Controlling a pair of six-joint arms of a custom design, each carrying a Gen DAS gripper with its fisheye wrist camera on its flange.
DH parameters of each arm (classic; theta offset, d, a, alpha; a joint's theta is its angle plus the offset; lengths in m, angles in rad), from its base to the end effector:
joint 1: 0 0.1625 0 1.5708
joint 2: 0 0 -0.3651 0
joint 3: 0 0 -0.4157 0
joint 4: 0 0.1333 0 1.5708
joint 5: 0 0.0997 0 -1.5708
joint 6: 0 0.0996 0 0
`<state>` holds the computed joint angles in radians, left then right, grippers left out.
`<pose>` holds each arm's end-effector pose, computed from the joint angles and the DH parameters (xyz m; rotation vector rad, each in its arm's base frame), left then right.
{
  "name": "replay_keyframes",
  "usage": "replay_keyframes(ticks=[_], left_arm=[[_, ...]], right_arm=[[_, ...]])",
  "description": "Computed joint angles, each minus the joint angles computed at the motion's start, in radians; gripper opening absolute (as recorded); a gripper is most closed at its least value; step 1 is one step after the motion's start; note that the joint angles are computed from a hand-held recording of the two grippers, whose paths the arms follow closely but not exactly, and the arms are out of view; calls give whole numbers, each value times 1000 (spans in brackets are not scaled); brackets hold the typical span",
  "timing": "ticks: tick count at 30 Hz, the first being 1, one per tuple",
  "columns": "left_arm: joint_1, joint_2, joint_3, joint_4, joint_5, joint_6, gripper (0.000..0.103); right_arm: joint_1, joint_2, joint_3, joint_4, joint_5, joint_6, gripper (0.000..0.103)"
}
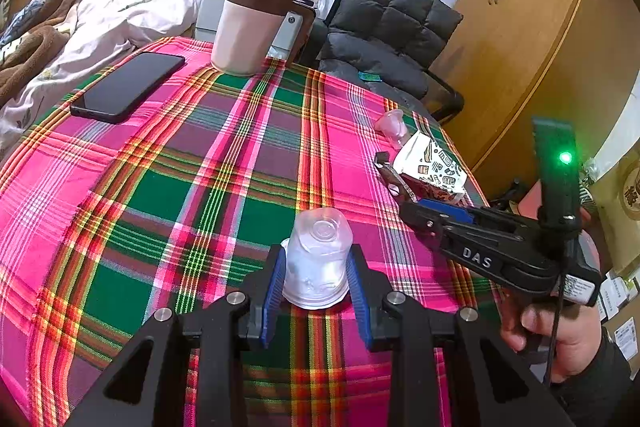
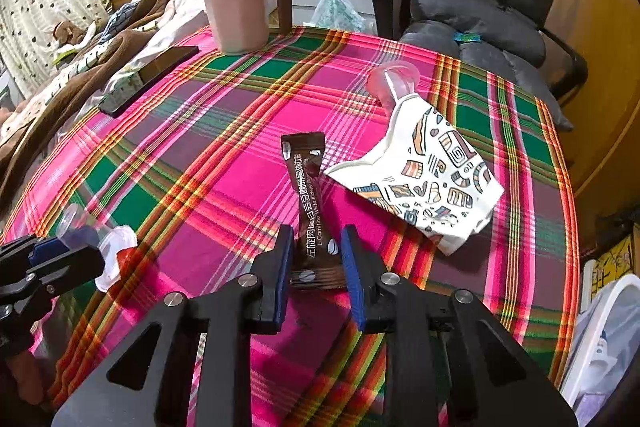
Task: Collect trash
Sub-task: 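Lift the clear cup with the left tool while the right tool lifts the snack stick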
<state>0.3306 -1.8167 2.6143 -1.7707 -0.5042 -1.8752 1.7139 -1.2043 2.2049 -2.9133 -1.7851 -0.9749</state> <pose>-0.1713 -0.2919 0.1232 -0.3108 2.2445 -1.3070 0.1797 -0.4609 0.0952 1.4367 -2.3944 0.3196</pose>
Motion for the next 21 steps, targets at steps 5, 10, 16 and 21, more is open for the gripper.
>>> replay_keyframes(ticks=[5,10,16,21], left_arm=[[-1,27,-16,5,-8,-1,32],[-12,67,-34,-1,-16,2,32],[-35,132,-68,-9,-29,13,32],[-54,194,-102,-33,-38,34,32]], right_arm=[[-6,-35,28,6,19,13,27],[-10,-88,64,24,45,17,27],[-24,-152,102,46,73,22,27],[-53,-227,140,58,98,28,27]])
